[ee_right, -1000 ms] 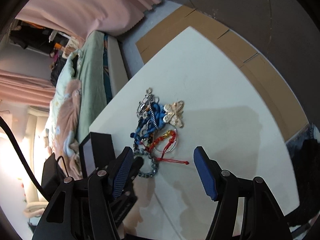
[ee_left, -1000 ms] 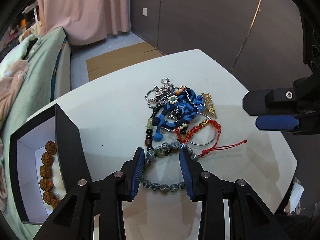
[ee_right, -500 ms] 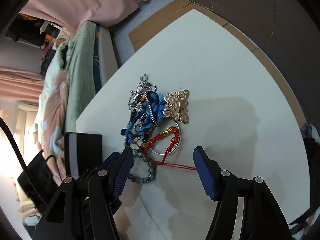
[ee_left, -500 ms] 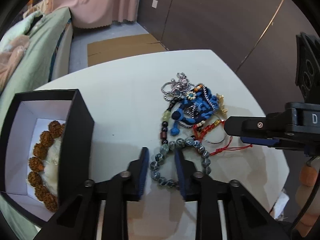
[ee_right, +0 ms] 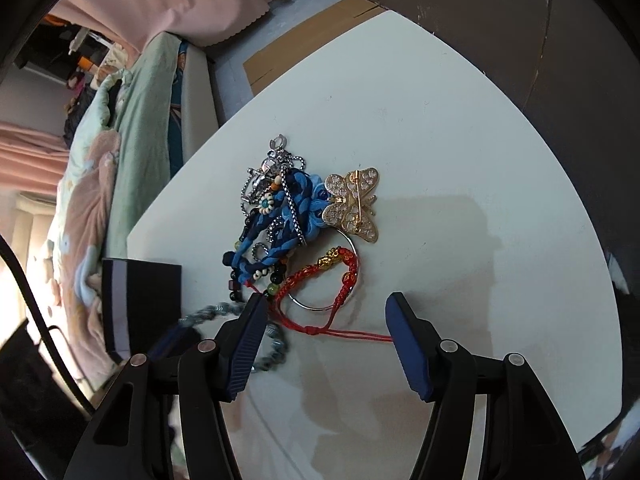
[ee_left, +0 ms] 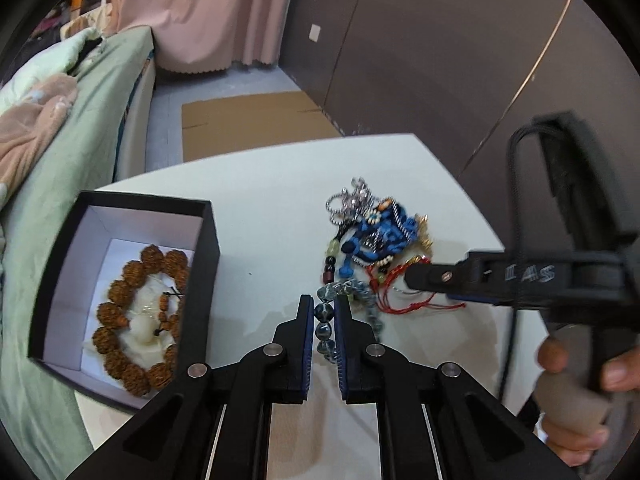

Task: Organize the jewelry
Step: 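Drop the grey bracelet into the box with the left tool while the right grasps the red string bracelet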

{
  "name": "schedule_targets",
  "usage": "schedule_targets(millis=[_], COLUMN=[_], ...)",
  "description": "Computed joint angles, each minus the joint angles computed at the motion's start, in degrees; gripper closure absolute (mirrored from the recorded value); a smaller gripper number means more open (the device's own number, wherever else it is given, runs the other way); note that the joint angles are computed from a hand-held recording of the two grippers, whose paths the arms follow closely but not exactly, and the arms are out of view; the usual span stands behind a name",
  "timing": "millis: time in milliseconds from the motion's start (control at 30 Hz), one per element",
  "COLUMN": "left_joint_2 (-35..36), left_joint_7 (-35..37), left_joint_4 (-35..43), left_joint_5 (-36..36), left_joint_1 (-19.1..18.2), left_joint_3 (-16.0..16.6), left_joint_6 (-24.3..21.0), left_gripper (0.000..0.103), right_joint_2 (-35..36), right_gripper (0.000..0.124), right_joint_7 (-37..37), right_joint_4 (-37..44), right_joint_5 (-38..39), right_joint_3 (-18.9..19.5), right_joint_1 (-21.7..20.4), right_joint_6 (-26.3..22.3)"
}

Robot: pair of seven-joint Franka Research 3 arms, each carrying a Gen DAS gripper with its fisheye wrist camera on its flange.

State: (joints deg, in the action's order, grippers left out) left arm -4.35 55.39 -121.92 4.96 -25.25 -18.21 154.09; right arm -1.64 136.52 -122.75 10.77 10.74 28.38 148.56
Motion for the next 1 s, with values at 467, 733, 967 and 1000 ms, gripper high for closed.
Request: schedule_targets(millis=[467,733,967,1000], left_joint_2=[-7.5,-12.31,-14.31,-14.52], left_joint_7=[-1.1,-7.09,-13.88,-15.74], left_joint_4=[-6.9,-11.31,-13.08,-13.22], left_joint_5=[-4.67,-1.39,3.06,4.11], left_joint_1=[-0.44,2.04,5.69,6.84], left_joint_3=[2.35,2.79,2.01,1.26], left_joint_6=[9.0,15.93,17.09,16.93], left_gripper=[0.093,0.093,0.093,0.093], right_joint_2=[0.19,-5.29,-8.5,-8.21], right_gripper=[0.113,0.118,0.118,0.118], right_joint_7=[5.55,5.55,5.2,5.52], right_joint_4=[1.02,-5.18,-8.07,-7.73], right_joint_5=[-10.22,-7.23,-4.02,-4.21], right_joint_3=[0.28,0.32,1.35,1.72], right_joint_1=[0.46,-0.96,-1.98,-2.19], right_joint_6=[-3.06,4.9,9.11,9.41])
